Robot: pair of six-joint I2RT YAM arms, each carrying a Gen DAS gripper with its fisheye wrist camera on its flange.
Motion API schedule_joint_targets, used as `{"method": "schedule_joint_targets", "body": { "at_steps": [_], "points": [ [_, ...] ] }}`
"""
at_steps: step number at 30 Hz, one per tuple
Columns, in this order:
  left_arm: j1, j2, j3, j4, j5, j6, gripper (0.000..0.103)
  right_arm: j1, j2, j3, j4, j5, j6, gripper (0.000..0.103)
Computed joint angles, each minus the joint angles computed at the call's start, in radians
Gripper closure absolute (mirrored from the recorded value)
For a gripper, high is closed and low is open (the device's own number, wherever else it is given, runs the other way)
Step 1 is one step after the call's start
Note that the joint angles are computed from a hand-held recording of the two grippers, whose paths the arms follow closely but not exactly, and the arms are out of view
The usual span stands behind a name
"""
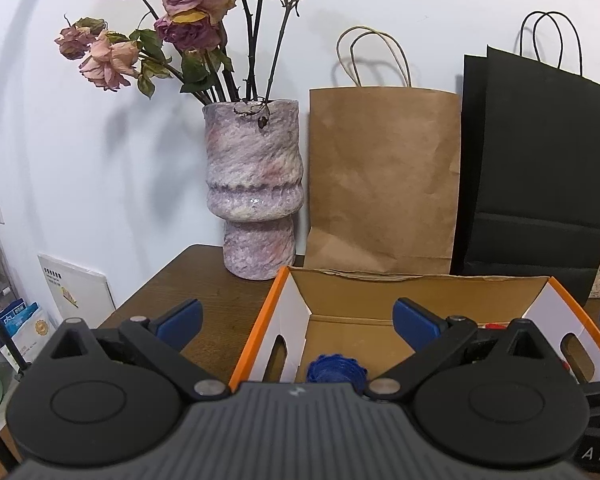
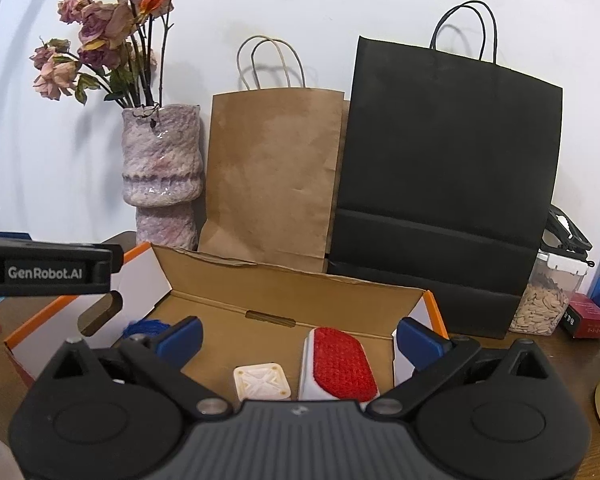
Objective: Organize rigid objects
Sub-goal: 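Open both grippers to drop the plug adapter and blue cap into the box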
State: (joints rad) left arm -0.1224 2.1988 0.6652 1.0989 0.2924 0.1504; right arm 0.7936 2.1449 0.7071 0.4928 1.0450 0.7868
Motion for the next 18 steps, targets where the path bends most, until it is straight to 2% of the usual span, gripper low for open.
{"method": "schedule_joint_targets", "body": {
  "at_steps": [8, 18],
  "points": [
    [0.007, -0.007, -0.013, 0.009, 0.009, 0.0, 0.0, 0.008, -0.004, -0.005, -0.006, 0.006, 0.01, 0.0],
    [0.035, -0.034, -0.072, 0.051, 0.036, 0.005, 0.0, 0.063, -0.039, -0.021, -0.081, 0.057, 0.087, 0.0]
  ]
}}
